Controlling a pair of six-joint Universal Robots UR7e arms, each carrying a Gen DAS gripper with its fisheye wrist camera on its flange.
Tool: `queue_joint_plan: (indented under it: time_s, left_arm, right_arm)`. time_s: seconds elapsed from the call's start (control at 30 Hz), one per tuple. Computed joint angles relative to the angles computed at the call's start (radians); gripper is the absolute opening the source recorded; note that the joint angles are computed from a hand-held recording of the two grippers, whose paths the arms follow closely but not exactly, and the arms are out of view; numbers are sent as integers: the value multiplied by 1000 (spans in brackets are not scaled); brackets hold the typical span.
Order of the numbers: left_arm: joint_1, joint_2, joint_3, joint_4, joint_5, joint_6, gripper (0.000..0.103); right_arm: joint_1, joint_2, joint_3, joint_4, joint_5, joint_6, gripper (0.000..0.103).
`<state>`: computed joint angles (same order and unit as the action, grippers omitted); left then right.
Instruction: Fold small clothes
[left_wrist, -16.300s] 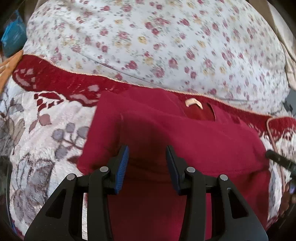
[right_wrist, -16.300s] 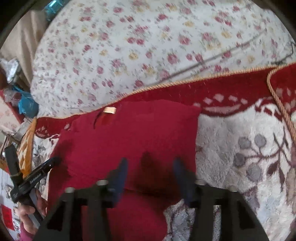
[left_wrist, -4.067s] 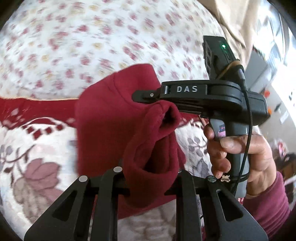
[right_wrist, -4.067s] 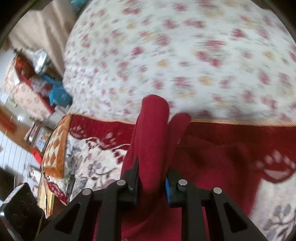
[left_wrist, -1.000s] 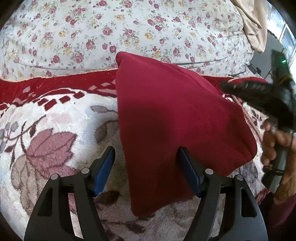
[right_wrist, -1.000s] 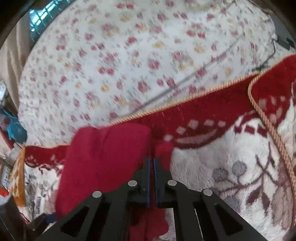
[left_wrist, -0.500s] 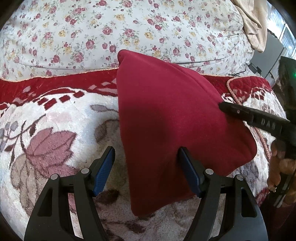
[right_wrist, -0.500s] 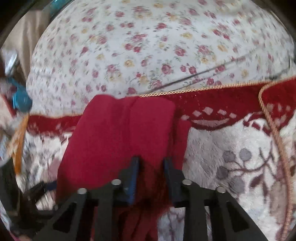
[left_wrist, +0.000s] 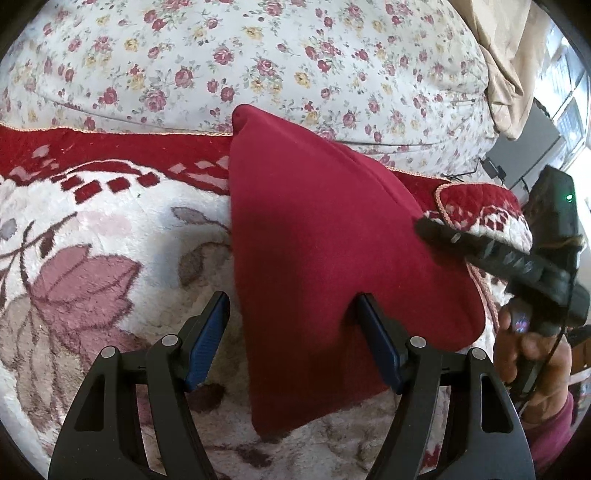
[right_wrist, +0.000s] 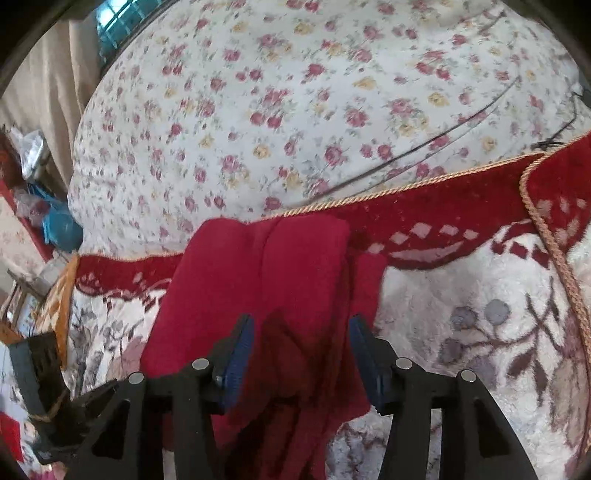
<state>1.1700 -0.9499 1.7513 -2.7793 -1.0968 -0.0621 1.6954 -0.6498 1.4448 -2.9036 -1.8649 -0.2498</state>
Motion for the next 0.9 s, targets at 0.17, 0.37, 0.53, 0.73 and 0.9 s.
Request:
queue_joint_plan:
  time_s: [0.17, 0.37, 0.53, 0.73, 0.9]
  left_arm:
    - [-5, 2, 4, -9, 22, 9, 72]
    - [-9, 3, 9, -15, 35, 20, 72]
    - [-8, 3, 9, -11, 34, 14, 72]
    - [-7, 3, 8, -10, 27, 16, 72]
    - [14, -8, -15, 12, -59, 4, 72]
  right_arm:
    - [36, 35, -26, 23, -116, -94, 28]
    - [19, 24, -19, 28, -75, -47, 40]
    - [9, 16, -11, 10, -42, 5, 53]
    - [17, 26, -14, -13, -58, -28, 53]
    - [-3, 20, -26, 18, -45, 48, 71]
